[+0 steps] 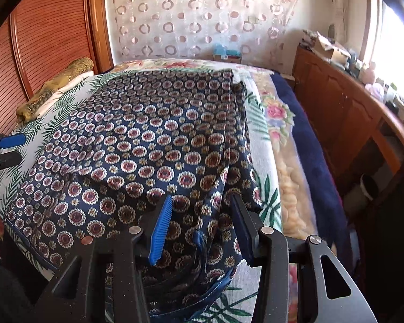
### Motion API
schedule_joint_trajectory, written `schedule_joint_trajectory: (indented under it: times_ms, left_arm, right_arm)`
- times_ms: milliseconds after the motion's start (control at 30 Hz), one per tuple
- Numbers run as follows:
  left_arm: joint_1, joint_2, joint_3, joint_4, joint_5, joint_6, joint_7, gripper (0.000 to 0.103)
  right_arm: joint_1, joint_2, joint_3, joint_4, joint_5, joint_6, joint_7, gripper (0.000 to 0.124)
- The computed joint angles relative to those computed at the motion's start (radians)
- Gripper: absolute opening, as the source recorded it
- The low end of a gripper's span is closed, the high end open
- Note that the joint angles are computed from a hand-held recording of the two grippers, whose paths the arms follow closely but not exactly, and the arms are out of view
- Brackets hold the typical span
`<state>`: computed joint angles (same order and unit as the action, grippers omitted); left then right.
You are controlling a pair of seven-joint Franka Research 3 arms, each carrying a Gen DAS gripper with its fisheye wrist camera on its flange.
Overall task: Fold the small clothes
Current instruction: 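Press both open grippers along the folded shirt to smooth it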
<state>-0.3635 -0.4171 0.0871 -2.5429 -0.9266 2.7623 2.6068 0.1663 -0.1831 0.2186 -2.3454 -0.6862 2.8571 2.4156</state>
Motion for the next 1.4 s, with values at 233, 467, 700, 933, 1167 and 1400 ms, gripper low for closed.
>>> schedule_joint_trajectory:
  times_ms: [233,467,700,933,1167,1400]
  left_arm:
    - [0.002,0.003,-0.004,-0.005,0.004,-0.005,-0.007,0.070]
    - [0.005,0.006,-0.011,-0.008,0.007,-0.024,-0.012,0.070]
    - [0.015,0.015,-0.021,-0.012,0.025,-0.038,-0.026,0.070]
    - [0.024,-0.013,-0.022,-0.045,0.038,-0.062,-0.047,0.056]
    - [0.023,-0.046,-0.009,-0.078,0.063,-0.104,-0.057,0.038]
    - [0.011,-0.068,0.006,-0.089,0.042,-0.150,-0.033,0.037]
  right_arm:
    - [-0.027,-0.038,0.023,-0.041,-0.044,0.052,0.026,0.006]
    - [-0.103,-0.132,0.080,-0.098,-0.084,0.018,0.073,0.003]
    - [-0.123,-0.149,0.084,-0.139,0.011,0.068,0.026,0.003]
    - [-0.136,-0.163,0.129,-0.132,0.002,-0.015,0.051,0.047]
    - [-0.077,-0.185,0.078,-0.187,0.116,0.009,0.000,0.052]
    - [-0.059,-0.196,0.086,-0.199,0.224,0.018,-0.121,0.048]
